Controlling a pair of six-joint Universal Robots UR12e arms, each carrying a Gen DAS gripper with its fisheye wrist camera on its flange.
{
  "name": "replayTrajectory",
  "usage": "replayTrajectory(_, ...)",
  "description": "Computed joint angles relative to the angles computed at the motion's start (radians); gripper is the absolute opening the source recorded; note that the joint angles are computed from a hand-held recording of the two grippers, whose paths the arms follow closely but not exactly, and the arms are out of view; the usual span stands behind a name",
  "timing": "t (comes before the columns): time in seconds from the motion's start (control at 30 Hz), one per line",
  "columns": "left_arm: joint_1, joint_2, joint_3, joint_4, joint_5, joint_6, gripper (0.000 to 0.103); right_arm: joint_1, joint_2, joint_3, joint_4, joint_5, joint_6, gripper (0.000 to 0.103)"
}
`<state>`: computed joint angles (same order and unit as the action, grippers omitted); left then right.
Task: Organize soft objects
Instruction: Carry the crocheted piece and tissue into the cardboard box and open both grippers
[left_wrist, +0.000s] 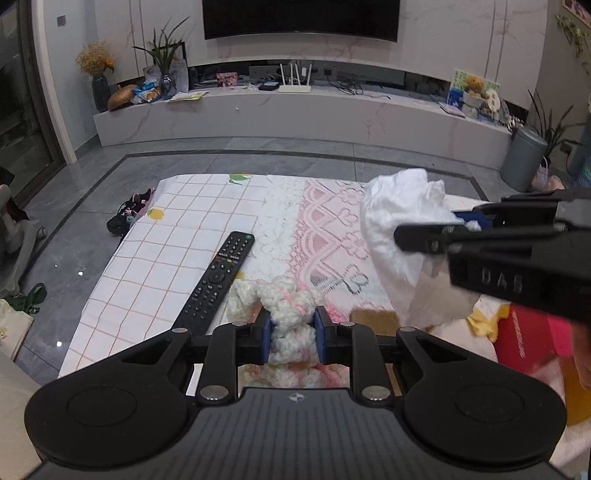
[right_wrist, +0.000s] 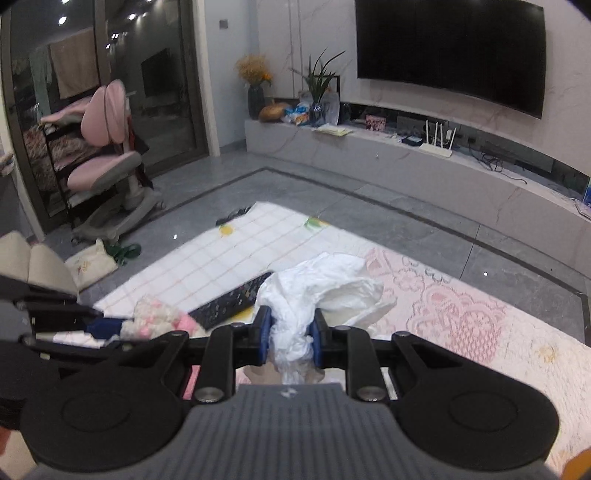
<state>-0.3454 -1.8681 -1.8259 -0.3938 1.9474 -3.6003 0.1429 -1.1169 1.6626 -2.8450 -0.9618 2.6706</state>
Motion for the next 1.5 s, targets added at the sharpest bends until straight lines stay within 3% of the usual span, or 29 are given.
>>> replayTrajectory(0.2, -0.028, 0.022, 0.003, -0.042, -0.012, 0.011, 0.026, -0.026, -0.066, 0.073, 0.064, 0.017, -0.098, 0.02)
replayTrajectory(0.43, -0.065, 0.037, 0.007, -0.101, -0.046, 0.019, 0.026, -0.079, -0.146, 0.136, 0.229, 0.012, -0.233, 0.02)
replayTrajectory(0.8, -0.131, 0.012, 0.063, -0.141, -0.083, 0.07, 0.026, -0.178, -0.244, 0.201, 0.3, -0.011, -0.349, 0.02)
replayTrajectory(1.0, -0.165, -0.035, 0.138, -0.128, -0.092, 0.124, 0.026, -0.244, -0.265, 0.202, 0.271, -0.012, -0.342, 0.02)
replayTrajectory(1.13, -0.179, -0.082, 0.204, -0.105, -0.139, 0.171, 0.026, -0.289, -0.261, 0.187, 0.24, -0.031, -0.314, 0.02)
replayTrajectory(1.37, -0.206, -0.198, 0.364, -0.082, -0.256, 0.278, 0.026, -0.36, -0.227, 0.138, 0.255, -0.125, -0.285, 0.021)
replayTrajectory(1.5, -0.221, -0.282, 0.485, -0.142, -0.292, 0.363, 0.026, -0.395, -0.191, 0.107, 0.291, -0.178, -0.285, 0.021)
